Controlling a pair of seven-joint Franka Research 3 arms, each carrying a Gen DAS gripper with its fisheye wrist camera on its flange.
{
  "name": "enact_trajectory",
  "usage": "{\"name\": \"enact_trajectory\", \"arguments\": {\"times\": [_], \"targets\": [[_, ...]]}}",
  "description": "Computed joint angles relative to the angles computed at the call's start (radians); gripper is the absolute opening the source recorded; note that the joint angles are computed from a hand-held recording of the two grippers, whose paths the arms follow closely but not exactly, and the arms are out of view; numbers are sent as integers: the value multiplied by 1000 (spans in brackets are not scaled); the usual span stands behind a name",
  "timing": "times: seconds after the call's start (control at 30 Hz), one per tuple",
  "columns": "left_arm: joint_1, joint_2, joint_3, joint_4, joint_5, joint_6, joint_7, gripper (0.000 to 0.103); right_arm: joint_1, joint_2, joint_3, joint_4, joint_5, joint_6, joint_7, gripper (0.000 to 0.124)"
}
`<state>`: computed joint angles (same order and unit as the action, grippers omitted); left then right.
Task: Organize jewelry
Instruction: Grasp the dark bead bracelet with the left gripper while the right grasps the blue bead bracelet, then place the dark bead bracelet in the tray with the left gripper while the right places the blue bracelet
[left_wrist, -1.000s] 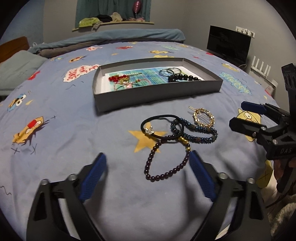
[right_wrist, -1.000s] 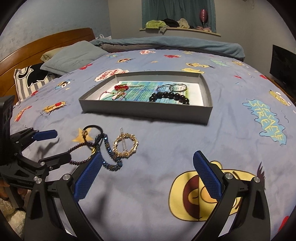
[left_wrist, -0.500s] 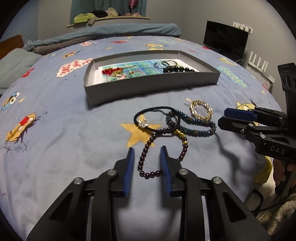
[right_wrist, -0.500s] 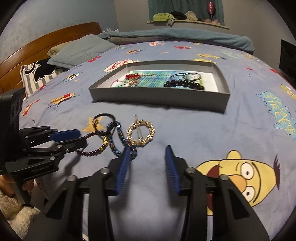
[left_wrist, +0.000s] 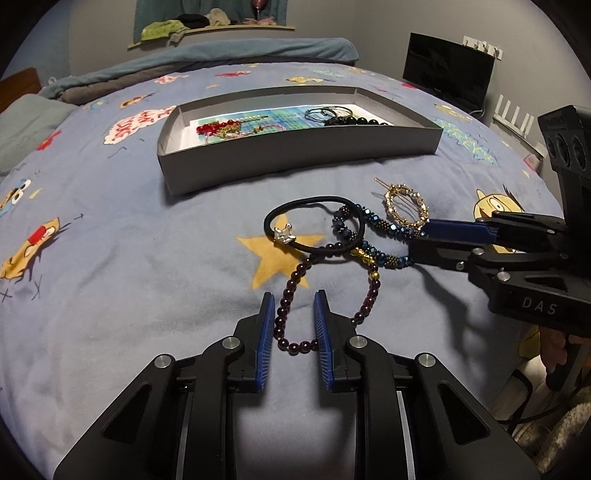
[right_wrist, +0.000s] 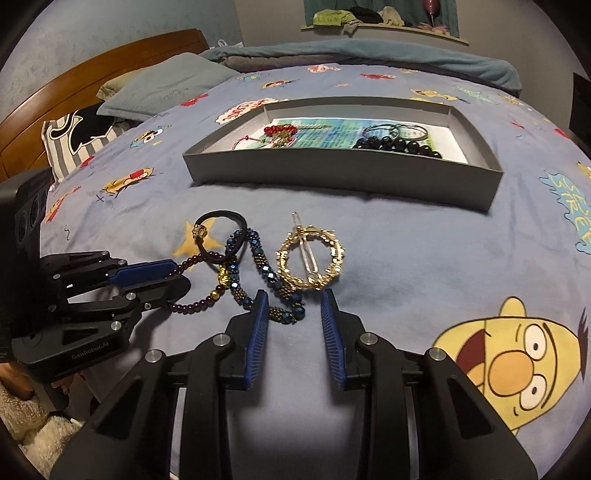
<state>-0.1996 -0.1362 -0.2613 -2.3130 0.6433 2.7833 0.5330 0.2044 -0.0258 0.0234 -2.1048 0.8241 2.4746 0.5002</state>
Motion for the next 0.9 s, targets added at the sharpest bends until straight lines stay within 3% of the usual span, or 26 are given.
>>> {"name": "enact_trajectory", "arguments": {"times": [0.1,0.2,0.23,0.57,0.9], "targets": [[1,3,0,-1,7,4,1,23,-1,5,0,7,3,-20,2,18],[5,-4,-2,-2,24,-9,-7,10,-2,-5,-1,4,13,-31,-17,8],[5,-4,0,-2,22,-9,-5,6,-1,-9,-1,1,15,-29,-21,8],[28,-89,-19,-22,83,-3,-46,6,9,-89,-27,-32,140,9,-175,7],[62,-188,-37,-11,102,-35,-36,6,10,-112,-48,18,190,17,-226,7]]}}
